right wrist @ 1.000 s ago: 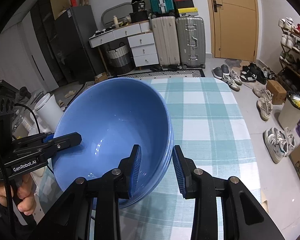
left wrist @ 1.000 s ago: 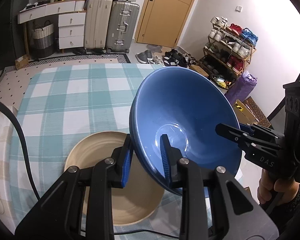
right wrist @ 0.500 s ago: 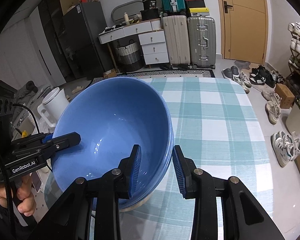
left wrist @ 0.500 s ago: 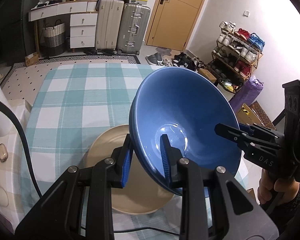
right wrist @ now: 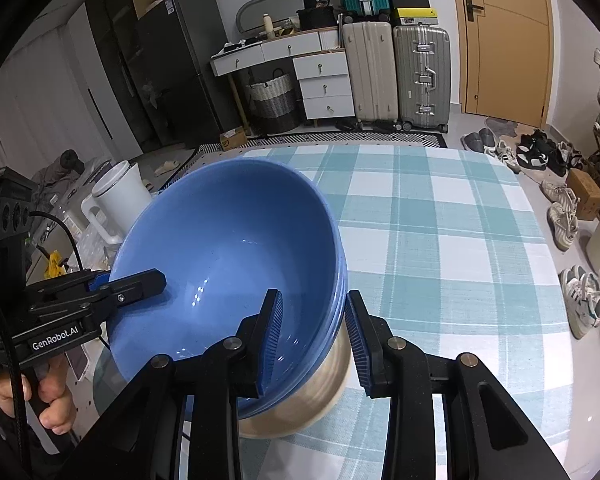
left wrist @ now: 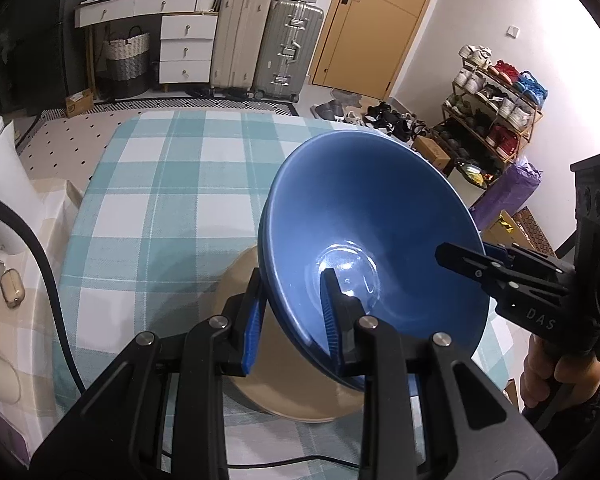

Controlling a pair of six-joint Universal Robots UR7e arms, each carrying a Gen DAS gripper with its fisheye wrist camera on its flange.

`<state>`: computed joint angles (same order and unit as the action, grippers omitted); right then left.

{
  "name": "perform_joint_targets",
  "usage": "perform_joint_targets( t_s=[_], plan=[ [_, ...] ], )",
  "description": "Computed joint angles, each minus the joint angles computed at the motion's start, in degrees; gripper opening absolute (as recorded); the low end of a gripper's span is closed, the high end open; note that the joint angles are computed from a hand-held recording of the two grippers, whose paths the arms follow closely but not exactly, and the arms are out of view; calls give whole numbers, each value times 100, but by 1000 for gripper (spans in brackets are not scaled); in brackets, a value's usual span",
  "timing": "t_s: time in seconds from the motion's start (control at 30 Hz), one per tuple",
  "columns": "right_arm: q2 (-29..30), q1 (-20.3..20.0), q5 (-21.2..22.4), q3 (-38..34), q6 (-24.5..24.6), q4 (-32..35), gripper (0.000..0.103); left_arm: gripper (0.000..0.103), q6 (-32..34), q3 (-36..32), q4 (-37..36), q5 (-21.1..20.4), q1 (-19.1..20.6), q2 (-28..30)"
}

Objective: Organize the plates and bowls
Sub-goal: 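Carry the nested bowls with both grippers over the cream plates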

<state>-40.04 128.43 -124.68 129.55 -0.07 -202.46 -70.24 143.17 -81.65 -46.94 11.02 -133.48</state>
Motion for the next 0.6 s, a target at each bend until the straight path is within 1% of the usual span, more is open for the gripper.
perform_joint_targets(
  t_s=[0.17, 0.6],
  plan=[
    [135, -82, 53, -96, -18, 40, 34, 23, 246, 90, -219, 30, 294, -21],
    [396, -287, 132, -262, -93, 40, 34, 24, 1324, 399, -1573, 101, 1304, 341]
  ],
)
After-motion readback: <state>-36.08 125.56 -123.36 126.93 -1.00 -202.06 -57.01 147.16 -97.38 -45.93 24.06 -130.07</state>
